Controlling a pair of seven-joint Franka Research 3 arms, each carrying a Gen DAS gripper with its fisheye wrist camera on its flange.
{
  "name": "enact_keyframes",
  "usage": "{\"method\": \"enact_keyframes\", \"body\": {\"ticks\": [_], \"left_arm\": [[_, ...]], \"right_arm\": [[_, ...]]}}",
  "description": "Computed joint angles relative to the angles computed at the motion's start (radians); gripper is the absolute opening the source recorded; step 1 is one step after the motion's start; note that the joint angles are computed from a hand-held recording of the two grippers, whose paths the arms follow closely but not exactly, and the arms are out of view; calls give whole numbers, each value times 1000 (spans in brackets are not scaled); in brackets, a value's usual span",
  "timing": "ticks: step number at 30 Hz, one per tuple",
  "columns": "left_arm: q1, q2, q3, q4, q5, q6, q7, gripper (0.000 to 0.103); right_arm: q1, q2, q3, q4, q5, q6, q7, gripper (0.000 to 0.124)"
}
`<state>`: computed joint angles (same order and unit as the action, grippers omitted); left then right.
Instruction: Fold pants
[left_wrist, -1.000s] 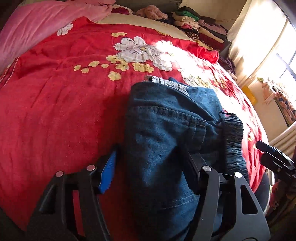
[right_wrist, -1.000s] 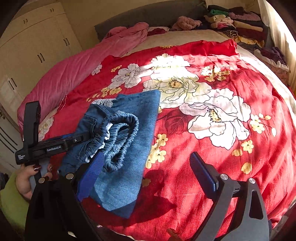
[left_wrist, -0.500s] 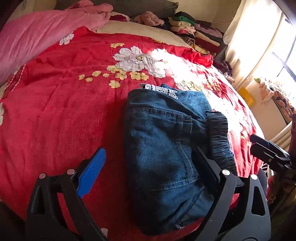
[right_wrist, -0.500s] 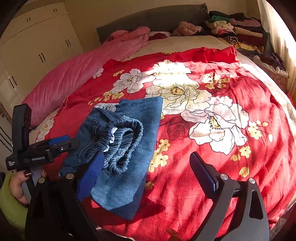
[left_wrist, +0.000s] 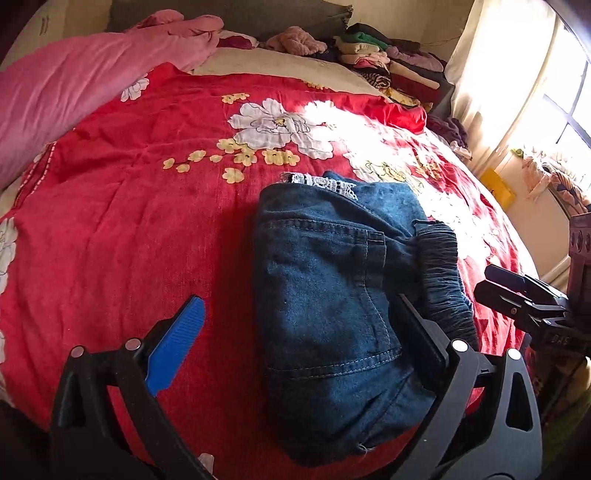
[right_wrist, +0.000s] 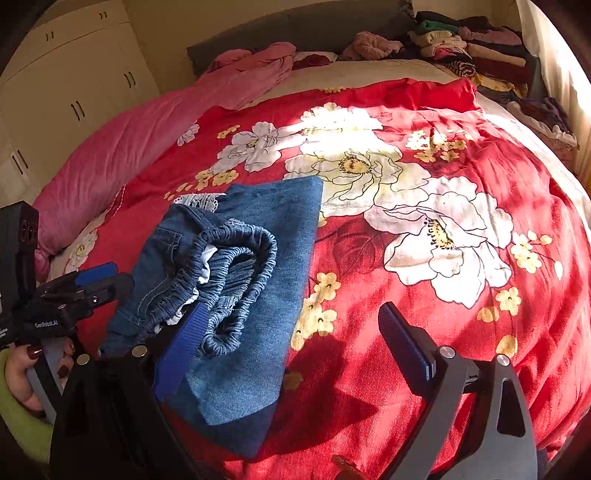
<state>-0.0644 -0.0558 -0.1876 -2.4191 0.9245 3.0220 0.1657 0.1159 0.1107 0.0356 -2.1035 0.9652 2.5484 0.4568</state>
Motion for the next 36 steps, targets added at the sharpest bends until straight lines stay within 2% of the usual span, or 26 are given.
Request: {"method": "enact_keyframes", "body": {"ticks": [4, 11, 13, 15, 16, 17, 19, 21, 23, 27, 29, 36], "left_arm": [[-6, 41, 9, 20, -22, -2, 29, 93], [-41, 120, 50, 67, -24, 24, 66, 93], [-50, 131, 62, 76, -18, 41, 70, 86], [-55, 139, 69, 80, -34, 61, 91, 74], [-57, 144, 71, 80, -46, 75, 106, 70], [-60, 147, 75, 81, -56, 89, 115, 62], [-71, 153, 87, 82, -65, 113, 121, 51], [-87, 146, 101, 80, -59, 114, 111, 38], [-96, 131, 110, 82, -32, 111, 92, 31], [-84, 112, 114, 94, 7, 128, 57, 29], [-81, 107, 121, 123, 92, 108, -11, 29], [-41, 114, 96, 195, 157, 28, -25, 29]], "right_arm": [[4, 46, 6, 33, -31, -27, 18, 76], [-9, 110, 29, 83, -49, -66, 35, 75], [-9, 114, 36, 87, -45, -63, 21, 75], [-8, 122, 42, 94, -38, -63, 9, 75], [-8, 125, 44, 96, -36, -66, 1, 71], [-13, 127, 47, 102, -28, -85, -12, 67], [-27, 130, 49, 114, -3, -144, -31, 41], [-31, 115, 53, 102, 35, -156, -73, 28], [-28, 93, 52, 92, 68, -155, -110, 21], [-15, 87, 43, 120, 86, -158, -116, 20], [-2, 90, 45, 138, 85, -132, -126, 20], [12, 135, 61, 218, 124, -72, -142, 20]]}}
